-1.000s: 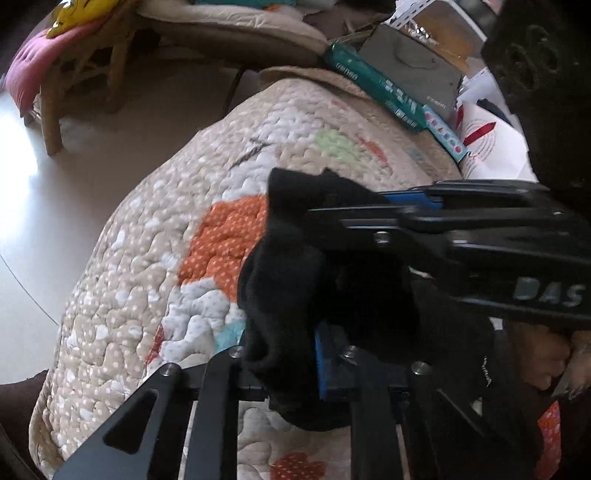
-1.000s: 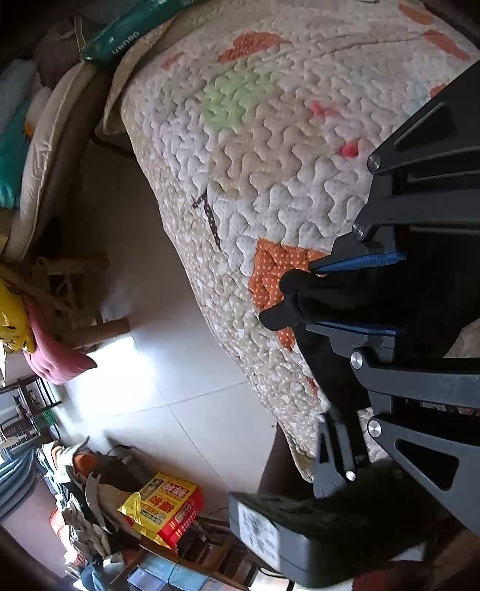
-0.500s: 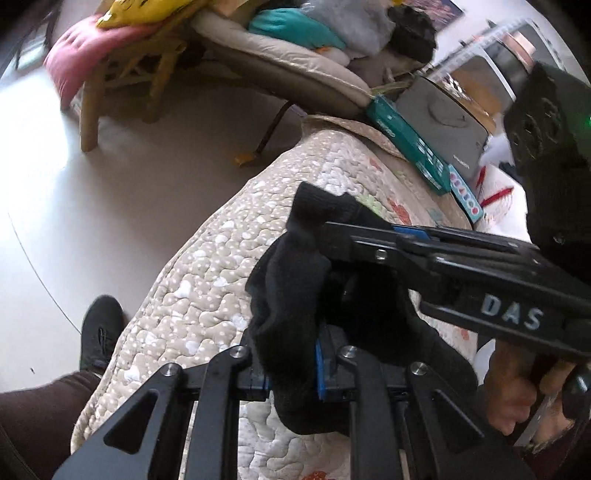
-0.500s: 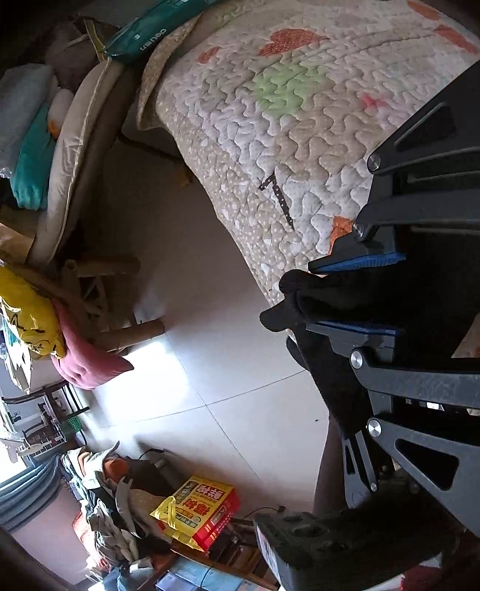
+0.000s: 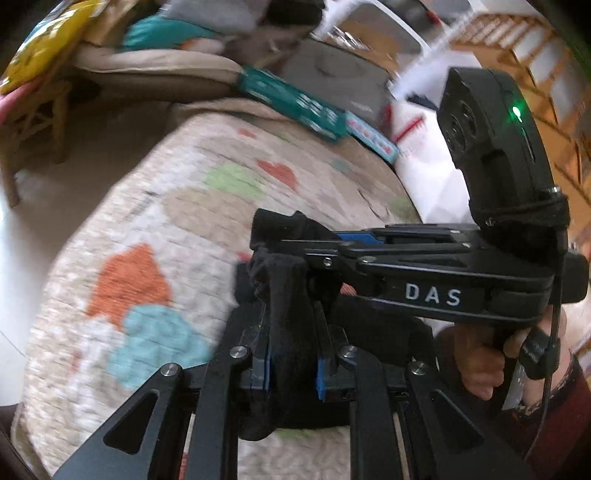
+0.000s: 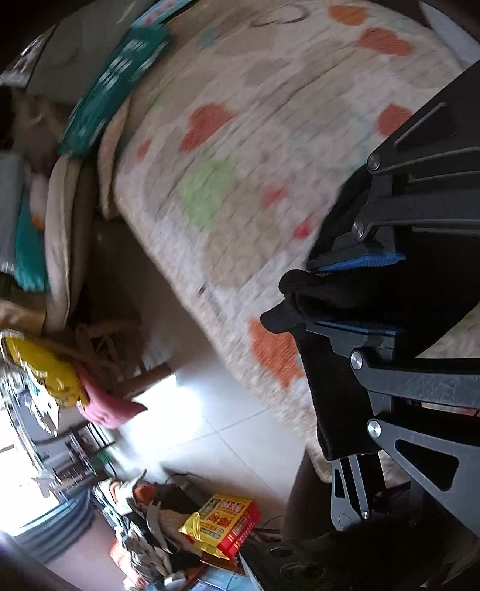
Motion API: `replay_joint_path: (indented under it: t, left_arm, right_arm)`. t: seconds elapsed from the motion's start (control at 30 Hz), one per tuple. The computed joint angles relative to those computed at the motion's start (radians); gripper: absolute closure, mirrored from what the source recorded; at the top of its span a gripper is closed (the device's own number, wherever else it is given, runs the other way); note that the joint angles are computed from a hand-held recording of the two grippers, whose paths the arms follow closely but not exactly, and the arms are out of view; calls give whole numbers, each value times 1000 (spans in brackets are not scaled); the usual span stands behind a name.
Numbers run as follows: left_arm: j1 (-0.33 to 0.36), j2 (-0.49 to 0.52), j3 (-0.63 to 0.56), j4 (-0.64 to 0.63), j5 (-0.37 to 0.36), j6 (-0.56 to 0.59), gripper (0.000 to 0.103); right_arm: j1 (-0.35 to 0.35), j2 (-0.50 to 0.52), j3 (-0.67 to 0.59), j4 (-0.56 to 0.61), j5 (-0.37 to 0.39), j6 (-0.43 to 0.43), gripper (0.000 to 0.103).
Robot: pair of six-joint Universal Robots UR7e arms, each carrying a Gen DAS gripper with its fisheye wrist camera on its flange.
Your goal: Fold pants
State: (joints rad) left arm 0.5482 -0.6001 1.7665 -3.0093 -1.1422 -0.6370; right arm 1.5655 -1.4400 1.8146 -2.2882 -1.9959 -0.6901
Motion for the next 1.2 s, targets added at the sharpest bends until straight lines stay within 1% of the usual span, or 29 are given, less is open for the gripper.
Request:
replay_joint_path:
  t: [0.17,0.27,0.3,0.37,0.4,0.43,0.47,0.5,0.57,0.63,0.7,0.73,0.8,0.83,0.87,0.9,0.97,1.0,1.03,1.07,1.13,1.2]
  left_arm:
    - [-41,100,-108,104,-17,31,87]
    - [-51,159,-186,189,-25,52,84]
    - [-57,158,-179,203,-23,54,81]
    - [-66,159,-179,233,-34,48,70]
    - [-67,148,-164,220,-56,46,66]
    - [-68,129,-139,192,-83,53,64]
    - [-73,106,-113,171,-104,62,58]
    - [-77,88,-92,155,-115,69,52]
    - [-84,49,-47,116,-138,87,48]
    - [-90,1,6,93,-138,100,48]
    - [-91,-24,28,100,-95,89,48]
    - [-88,-35,36,113,-65,73,48]
    - [-71,-43,38,139,-17,22,48]
    - [-62,-41,30,154,-3,-7,48]
    - [-53,-34,19,158,5,-23,48]
    - [-44,-20,4,154,15,-31,48]
    - [-40,14,-33,181,56,-22,48]
    - [-42,35,-59,217,84,-9,48]
    - [-41,52,-79,242,91,3,48]
    - [-41,67,-92,259,84,12,48]
    - [-37,79,-94,282,38,15,48]
    - [-32,86,-77,275,-2,7,48]
  right_arm:
    - [-91,-78,44,-16,2,-11,76]
    - [-149,-105,61,-41,3,-14,75]
    - [-171,-111,65,-52,4,-7,70]
    - [-202,-121,72,-72,-3,9,64]
    - [-218,-128,72,-82,-9,28,56]
    - [-234,-136,66,-77,3,42,50]
    - [-253,-152,61,-72,26,53,40]
    - [-270,-169,58,-77,45,58,38]
    - [-284,-196,67,-128,39,62,38]
    - [-286,-218,88,-223,-1,43,38]
    - [-279,-239,115,-331,-21,26,38]
    - [-275,-250,127,-381,-10,27,38]
    - [-272,-272,138,-400,32,39,38]
    - [-271,-287,136,-358,78,64,38]
    - [-276,-299,126,-291,132,93,40]
    - [-289,-313,114,-196,211,131,45]
    - [-295,-314,109,-91,288,161,52]
    - [-292,-306,112,-57,300,165,53]
    - [-285,-294,121,-51,284,168,54]
    - [-276,-279,132,-56,251,169,56]
    - [-281,-248,148,-61,192,172,57]
    - [-278,-214,159,-90,87,184,58]
